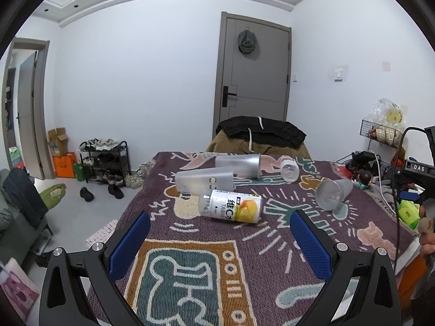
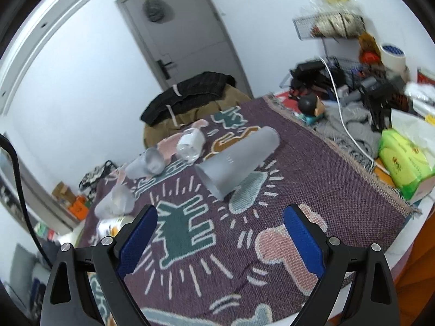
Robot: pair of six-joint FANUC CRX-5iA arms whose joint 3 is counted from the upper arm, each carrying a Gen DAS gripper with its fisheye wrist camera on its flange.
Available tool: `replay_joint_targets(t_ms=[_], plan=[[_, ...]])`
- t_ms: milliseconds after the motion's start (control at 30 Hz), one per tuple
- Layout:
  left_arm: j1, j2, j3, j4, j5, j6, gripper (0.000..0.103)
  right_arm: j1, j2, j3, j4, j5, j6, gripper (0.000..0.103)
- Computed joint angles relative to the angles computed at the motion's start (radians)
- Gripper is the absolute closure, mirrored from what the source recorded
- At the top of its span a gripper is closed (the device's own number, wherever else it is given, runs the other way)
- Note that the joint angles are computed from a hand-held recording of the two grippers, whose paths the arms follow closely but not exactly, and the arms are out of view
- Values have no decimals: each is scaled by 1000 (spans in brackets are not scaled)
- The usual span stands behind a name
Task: Flip cup upside down
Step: 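Move the right gripper down to the tall frosted cup lying on its side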
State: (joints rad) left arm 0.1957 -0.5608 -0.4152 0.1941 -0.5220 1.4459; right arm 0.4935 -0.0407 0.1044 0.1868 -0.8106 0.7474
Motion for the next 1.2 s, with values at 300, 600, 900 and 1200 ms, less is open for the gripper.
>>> replay_joint_targets(t_ms=[300, 600, 900, 1200], plan=[[9, 56, 19, 27, 22, 10, 0, -100, 137, 176, -199, -65, 56, 9], [18, 117, 43, 47, 23, 19, 0, -227, 308, 380, -469, -166, 132, 13], [40, 164, 55, 56, 37, 50, 0, -283, 444, 536, -576, -226, 157, 14], [49, 195, 64, 15, 42, 124, 0, -293, 618, 780, -591, -374, 125, 14]])
